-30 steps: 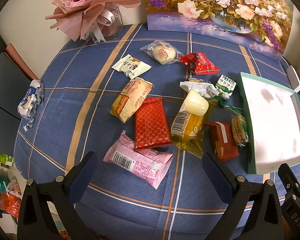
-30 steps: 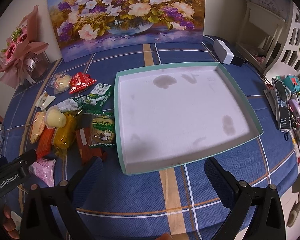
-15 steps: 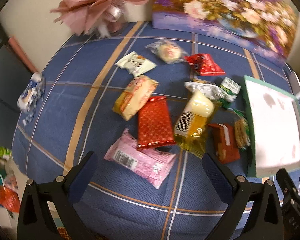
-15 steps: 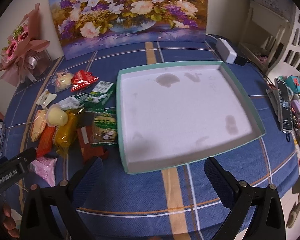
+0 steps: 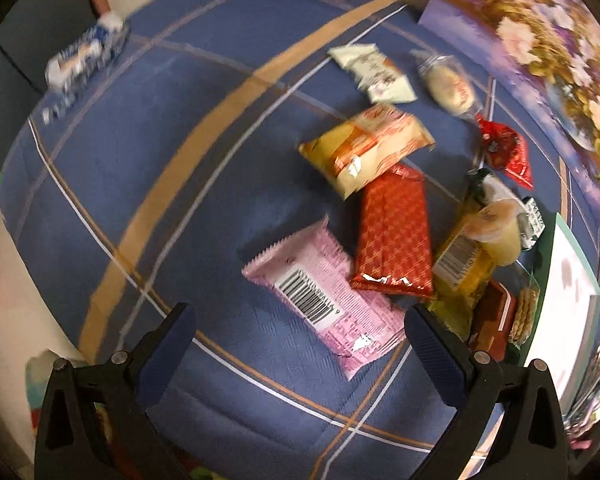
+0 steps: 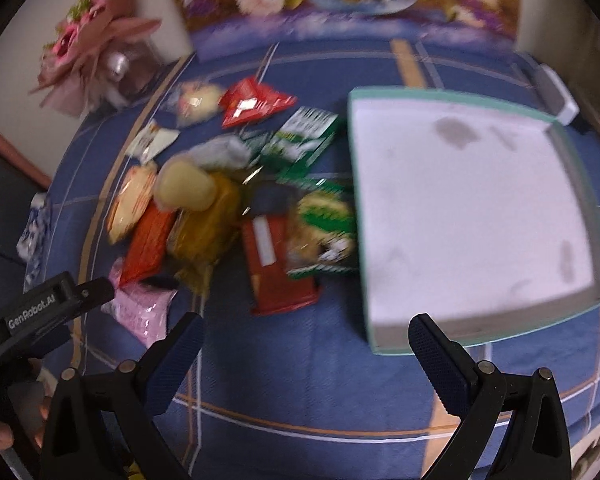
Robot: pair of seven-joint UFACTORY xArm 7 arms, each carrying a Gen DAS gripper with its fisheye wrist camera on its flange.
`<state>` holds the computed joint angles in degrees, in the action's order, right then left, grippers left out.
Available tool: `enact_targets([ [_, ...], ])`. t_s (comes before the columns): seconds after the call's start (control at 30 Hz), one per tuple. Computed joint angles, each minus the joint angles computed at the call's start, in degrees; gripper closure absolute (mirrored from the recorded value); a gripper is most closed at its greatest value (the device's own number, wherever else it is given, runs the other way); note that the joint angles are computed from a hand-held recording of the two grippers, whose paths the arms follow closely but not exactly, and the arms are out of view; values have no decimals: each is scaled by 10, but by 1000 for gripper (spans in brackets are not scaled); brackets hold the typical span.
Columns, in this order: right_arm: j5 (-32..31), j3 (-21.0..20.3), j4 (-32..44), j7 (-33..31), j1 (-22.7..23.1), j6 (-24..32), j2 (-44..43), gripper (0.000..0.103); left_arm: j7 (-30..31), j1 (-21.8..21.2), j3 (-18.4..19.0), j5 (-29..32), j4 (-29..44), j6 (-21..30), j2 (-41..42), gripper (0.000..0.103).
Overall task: Organize snacks
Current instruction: 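Grasp the pink wrapped bun with the left tool while the right tool grasps the red-orange biscuit pack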
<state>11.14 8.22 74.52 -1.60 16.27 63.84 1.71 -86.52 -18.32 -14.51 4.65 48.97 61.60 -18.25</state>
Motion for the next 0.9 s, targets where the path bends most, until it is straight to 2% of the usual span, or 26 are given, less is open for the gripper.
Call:
enact_targets([
  [0.3,-1,3,28,5,5,35,39,0,9,-3,10,-23,0,-26,32,0],
  [0.37,4,4,31,3,4,32,43,1,15,-3,13,-27,1,-34,41,2],
  [0.4,6,4,33,1,4,30,44,1,21,-2,16,-28,0,-40,45,7],
  [0.43,9,4,38,0,4,32,46,3,25,-2,18,-30,-2,-46,48,10],
  [0.5,20,5,42,-6,3,28,50,7,35,-2,22,-36,-16,-65,49,11],
  [0.57,32,7,48,-16,3,31,56,16,37,0,23,-36,-15,-69,55,11],
  [0.67,33,9,56,-23,6,37,66,27,47,1,28,-38,-12,-91,70,24],
  [0.77,30,10,64,-25,9,44,76,37,49,1,28,-39,-10,-102,82,27],
  [0.9,15,11,79,-14,15,37,94,38,52,1,30,-34,-1,-101,99,34],
])
